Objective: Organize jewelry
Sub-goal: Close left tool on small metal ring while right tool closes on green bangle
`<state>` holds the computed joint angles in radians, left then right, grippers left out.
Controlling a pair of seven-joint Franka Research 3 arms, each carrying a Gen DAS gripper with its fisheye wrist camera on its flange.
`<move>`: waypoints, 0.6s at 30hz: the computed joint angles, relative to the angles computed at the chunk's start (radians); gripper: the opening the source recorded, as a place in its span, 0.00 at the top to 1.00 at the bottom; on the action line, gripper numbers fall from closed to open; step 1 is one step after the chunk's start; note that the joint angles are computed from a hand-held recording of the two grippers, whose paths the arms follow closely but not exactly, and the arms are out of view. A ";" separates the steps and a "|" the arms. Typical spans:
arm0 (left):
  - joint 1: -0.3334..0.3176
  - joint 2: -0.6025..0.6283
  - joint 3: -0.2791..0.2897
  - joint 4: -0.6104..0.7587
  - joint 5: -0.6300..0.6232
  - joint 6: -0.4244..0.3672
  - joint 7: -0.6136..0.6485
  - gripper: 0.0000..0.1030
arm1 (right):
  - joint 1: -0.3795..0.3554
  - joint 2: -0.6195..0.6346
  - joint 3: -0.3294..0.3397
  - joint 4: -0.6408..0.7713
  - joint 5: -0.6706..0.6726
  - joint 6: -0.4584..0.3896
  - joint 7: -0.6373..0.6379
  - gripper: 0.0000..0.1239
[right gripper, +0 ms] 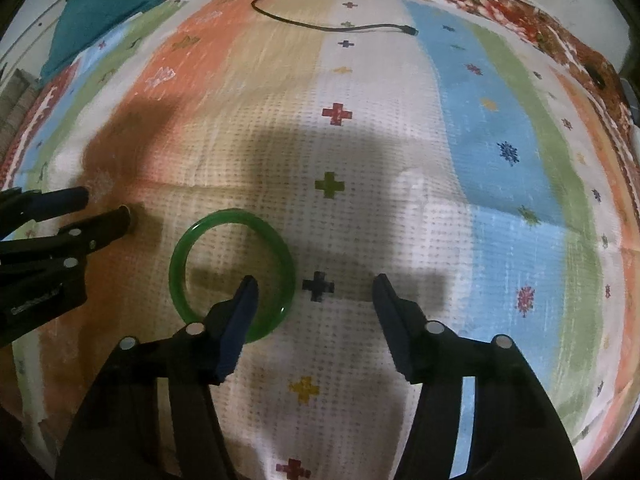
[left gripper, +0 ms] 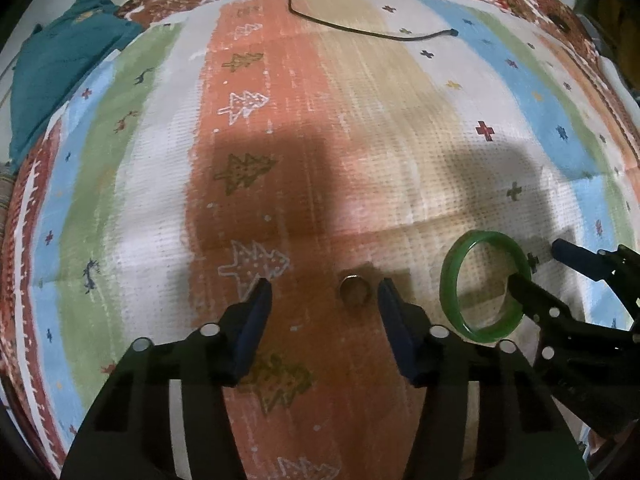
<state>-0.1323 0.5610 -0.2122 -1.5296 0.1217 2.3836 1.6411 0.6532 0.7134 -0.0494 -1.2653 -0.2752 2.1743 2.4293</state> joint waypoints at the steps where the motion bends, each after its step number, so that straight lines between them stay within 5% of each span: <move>1: -0.001 0.007 -0.001 0.008 0.000 -0.006 0.004 0.52 | 0.001 0.004 -0.001 0.007 -0.002 -0.006 -0.001 0.64; 9: -0.007 0.028 -0.004 0.024 0.010 -0.016 0.032 0.82 | -0.001 0.015 0.009 0.018 0.007 0.009 -0.049 0.89; 18: -0.015 0.004 0.006 -0.003 0.025 -0.003 0.011 0.82 | 0.012 0.002 0.000 -0.002 -0.004 0.023 -0.050 0.92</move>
